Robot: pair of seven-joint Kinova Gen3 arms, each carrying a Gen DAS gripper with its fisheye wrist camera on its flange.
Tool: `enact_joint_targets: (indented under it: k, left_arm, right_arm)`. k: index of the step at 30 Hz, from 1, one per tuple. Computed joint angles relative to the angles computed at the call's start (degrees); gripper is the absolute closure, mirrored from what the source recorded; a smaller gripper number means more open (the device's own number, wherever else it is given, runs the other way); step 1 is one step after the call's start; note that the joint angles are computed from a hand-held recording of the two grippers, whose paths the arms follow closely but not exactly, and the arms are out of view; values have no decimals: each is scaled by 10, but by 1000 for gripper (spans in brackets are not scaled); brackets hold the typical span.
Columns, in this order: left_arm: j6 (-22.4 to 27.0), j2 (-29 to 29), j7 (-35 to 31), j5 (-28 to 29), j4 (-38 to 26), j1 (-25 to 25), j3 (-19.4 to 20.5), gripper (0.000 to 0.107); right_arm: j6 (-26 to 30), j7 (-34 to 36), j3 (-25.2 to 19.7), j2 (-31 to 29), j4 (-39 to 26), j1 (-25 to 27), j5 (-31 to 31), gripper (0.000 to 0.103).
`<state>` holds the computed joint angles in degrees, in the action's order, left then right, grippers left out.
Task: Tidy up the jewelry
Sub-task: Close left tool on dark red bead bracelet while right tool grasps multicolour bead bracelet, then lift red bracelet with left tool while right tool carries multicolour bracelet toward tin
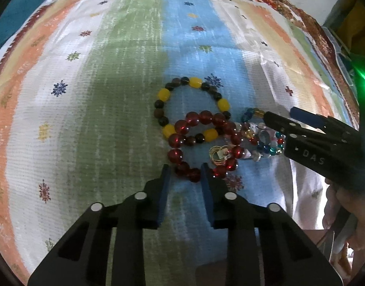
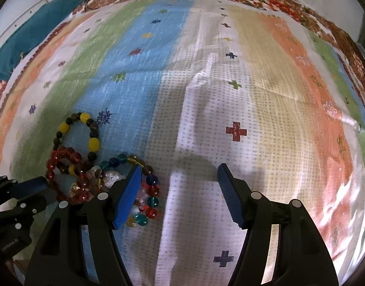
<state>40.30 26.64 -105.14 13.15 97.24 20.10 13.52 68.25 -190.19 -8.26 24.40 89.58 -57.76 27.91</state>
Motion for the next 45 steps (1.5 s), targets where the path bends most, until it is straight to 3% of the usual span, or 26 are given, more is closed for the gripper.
enact_joint_targets:
  k: [2,4,8,11,14,21,27,32,34,41,45]
  left_arm:
    - [5,5,-13,12,-4,-12,8,85]
    - [11,10,-20,24,-7,-20,11,86]
    - [5,4,-19,22,-3,-12,4,87]
    - [3,-3,-5,13,-2,-5,-5,107]
    - [11,0,-5,19,-6,-15,-3,107]
    - [17,-2,-17,55,-6,-46,8,107]
    - [17,-6,14,23,-11,-13,-13,107]
    - [9,-8,30,17,-13,-10,-9,86]
    - [6,-6,37,9,-14,-4,-11,84]
    - [-8,14,62,-38,-24,27,-21,83]
    - [-8,18,64,-54,-30,32,-19,91]
  right_arm:
    - [5,5,1,0,-3,0,-5,64]
    - [-10,5,-3,-6,5,5,-5,72]
    - [-17,13,-5,-7,5,7,-7,84]
    - [-16,17,-5,-7,3,5,-7,87]
    - [-23,12,-4,-12,9,5,-7,93]
    - [-20,14,-5,-9,6,5,-6,93]
    - [-21,16,-4,-8,6,4,-6,93]
    - [-21,17,-4,-8,8,3,-5,93]
    - [-20,17,-4,-8,8,3,-5,93]
    - [-28,17,-4,-10,12,4,-3,92]
    - [-25,21,-5,-10,11,3,-2,93]
